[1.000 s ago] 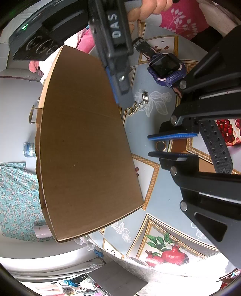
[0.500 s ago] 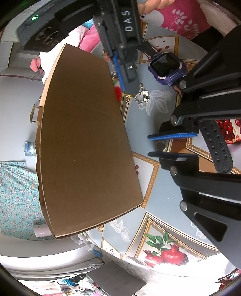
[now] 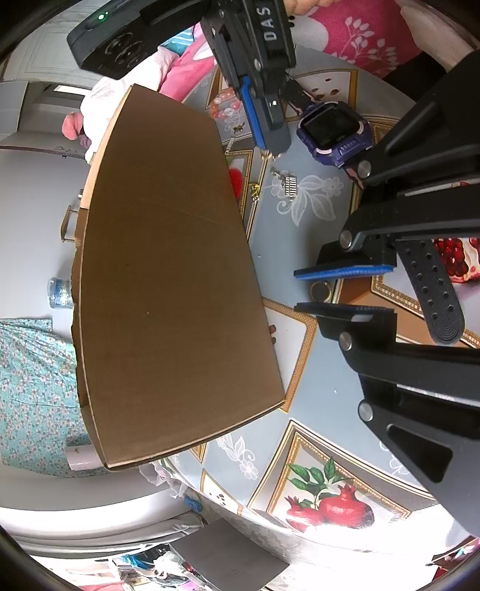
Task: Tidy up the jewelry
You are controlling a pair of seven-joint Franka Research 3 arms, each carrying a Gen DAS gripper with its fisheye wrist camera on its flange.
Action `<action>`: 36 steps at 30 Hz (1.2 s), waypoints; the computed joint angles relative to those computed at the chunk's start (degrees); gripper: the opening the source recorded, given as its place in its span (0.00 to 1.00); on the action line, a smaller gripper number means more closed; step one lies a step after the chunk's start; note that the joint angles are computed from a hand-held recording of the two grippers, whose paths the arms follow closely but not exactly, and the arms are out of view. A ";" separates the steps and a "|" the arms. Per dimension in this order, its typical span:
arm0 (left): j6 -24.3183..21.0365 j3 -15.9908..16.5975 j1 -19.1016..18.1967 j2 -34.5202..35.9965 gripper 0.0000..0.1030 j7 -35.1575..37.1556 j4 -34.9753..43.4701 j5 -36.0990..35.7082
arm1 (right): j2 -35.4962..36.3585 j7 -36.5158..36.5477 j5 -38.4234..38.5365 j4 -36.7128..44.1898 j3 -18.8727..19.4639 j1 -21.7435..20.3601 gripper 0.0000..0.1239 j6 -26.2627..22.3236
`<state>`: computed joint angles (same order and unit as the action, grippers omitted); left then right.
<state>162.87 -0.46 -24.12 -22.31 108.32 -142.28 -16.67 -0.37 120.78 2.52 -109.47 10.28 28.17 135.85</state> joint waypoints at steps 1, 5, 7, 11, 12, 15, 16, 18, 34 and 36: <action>0.00 -0.09 0.10 -0.03 0.11 -0.08 -0.02 0.10 | -0.82 -0.35 0.52 -0.96 -0.12 -0.10 0.15 0.25; -0.09 -0.21 0.21 -0.05 0.11 -0.36 0.02 0.28 | -2.02 -0.31 -0.75 -1.60 0.13 -0.28 0.18 -0.24; -0.02 -0.17 0.18 -0.10 0.11 -0.30 -0.06 0.28 | -2.67 0.36 -1.70 -1.91 0.31 -0.40 0.18 -0.42; 0.15 -0.22 0.25 -0.10 0.11 -0.44 -0.13 0.46 | -4.14 2.85 -4.88 -3.20 0.68 -1.07 0.18 0.28; 0.13 -0.26 0.26 -0.09 0.11 -0.50 -0.11 0.54 | -4.81 3.46 -5.62 -3.82 0.83 -1.16 0.18 0.27; 0.15 -0.18 0.19 -0.11 0.11 -0.55 -0.15 0.52 | -3.01 4.89 -8.94 -2.05 1.16 -1.61 0.18 -1.15; 0.14 -0.21 0.20 -0.12 0.11 -0.59 -0.15 0.57 | -2.63 5.92 -10.61 -1.60 1.33 -1.47 0.18 -2.16; 0.07 -0.21 0.20 -0.12 0.11 -0.64 -0.12 0.63 | -1.74 7.82 -14.16 -0.20 1.45 -1.20 0.17 -3.95; 0.35 -0.26 0.25 -0.11 0.11 -1.06 -0.28 1.26 | -1.08 0.67 -13.74 1.23 1.32 1.63 0.17 -5.94; 0.36 -0.27 0.25 -0.11 0.12 -1.12 -0.29 1.28 | -1.61 0.46 -12.62 1.13 1.11 1.43 0.17 -5.41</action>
<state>163.22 -0.73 -23.87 -22.43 107.20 -142.57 -15.39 -1.98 121.24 -10.10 -108.34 11.38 29.60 130.45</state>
